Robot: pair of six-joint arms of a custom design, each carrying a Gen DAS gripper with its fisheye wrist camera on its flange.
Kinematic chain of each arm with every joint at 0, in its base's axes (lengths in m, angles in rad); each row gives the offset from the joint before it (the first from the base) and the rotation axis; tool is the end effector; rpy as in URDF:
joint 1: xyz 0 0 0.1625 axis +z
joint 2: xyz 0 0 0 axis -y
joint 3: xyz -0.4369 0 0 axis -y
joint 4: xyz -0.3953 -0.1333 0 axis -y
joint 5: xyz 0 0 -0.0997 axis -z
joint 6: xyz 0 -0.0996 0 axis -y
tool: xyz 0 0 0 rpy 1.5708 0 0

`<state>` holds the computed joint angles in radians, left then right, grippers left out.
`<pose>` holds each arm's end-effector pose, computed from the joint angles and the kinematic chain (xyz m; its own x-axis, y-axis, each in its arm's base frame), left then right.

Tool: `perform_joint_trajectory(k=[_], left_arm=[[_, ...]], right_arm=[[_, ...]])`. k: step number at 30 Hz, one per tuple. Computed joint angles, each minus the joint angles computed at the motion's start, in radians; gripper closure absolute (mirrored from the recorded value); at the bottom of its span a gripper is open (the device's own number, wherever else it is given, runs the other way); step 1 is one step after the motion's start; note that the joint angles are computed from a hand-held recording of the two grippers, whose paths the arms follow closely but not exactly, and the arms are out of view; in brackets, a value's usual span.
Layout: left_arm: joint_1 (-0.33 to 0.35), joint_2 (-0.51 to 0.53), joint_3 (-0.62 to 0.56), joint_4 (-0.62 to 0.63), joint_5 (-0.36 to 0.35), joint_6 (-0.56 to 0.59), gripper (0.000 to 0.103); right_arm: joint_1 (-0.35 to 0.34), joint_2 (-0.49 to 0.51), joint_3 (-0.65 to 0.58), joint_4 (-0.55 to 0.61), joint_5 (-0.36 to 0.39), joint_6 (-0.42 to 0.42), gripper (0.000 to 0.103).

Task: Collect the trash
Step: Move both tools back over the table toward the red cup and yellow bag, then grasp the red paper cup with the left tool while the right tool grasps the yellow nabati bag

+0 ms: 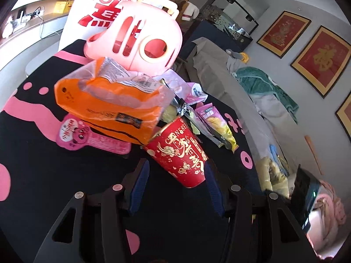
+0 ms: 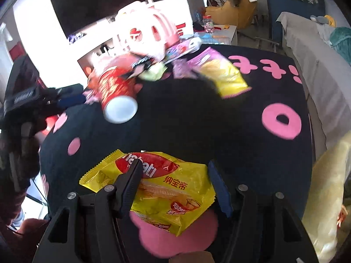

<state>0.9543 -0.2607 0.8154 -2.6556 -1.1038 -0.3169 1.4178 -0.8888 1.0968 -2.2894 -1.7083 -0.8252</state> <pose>-0.3687 -0.8285 0.0406 -0.9728 0.0947 -0.2115 0.2059 0.7719 -0.6015 -0.0033 -0.8063 0.3827 -0.7549 -0.4862 0.4402 -0.6215 0.7445 -0.2437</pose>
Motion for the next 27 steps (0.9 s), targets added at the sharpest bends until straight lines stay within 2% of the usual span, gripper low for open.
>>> perform_joint_trajectory(k=[5, 7, 12, 15, 18, 21, 23, 24, 27], left_arm=[[0.004, 0.01, -0.003, 0.031, -0.005, -0.031, 0.05], [0.005, 0.001, 0.018, 0.038, -0.003, -0.045, 0.05], [0.006, -0.054, 0.132, -0.001, 0.044, -0.077, 0.05], [0.016, -0.074, 0.171, -0.004, 0.048, -0.126, 0.05], [0.016, -0.081, 0.196, -0.024, 0.051, -0.132, 0.05], [0.008, -0.076, 0.202, -0.033, 0.077, -0.114, 0.05], [0.003, -0.071, 0.197, -0.025, 0.097, -0.1, 0.05], [0.002, -0.066, 0.187, -0.012, 0.101, -0.098, 0.05], [0.003, -0.067, 0.177, 0.015, 0.091, -0.106, 0.05]], right_arm=[[0.008, -0.043, 0.106, -0.076, -0.029, -0.022, 0.04], [0.009, -0.043, 0.108, -0.076, -0.035, -0.018, 0.04], [-0.007, -0.039, 0.074, -0.02, 0.014, 0.022, 0.04], [-0.001, -0.037, 0.065, -0.004, -0.001, 0.019, 0.042], [0.017, -0.049, 0.098, -0.081, -0.043, -0.029, 0.052], [0.016, -0.079, 0.134, -0.157, 0.014, -0.099, 0.052], [0.012, -0.079, 0.108, -0.112, 0.051, -0.124, 0.052], [0.012, -0.068, 0.072, -0.051, 0.057, -0.14, 0.052], [0.012, -0.024, -0.013, 0.07, 0.035, -0.205, 0.052]])
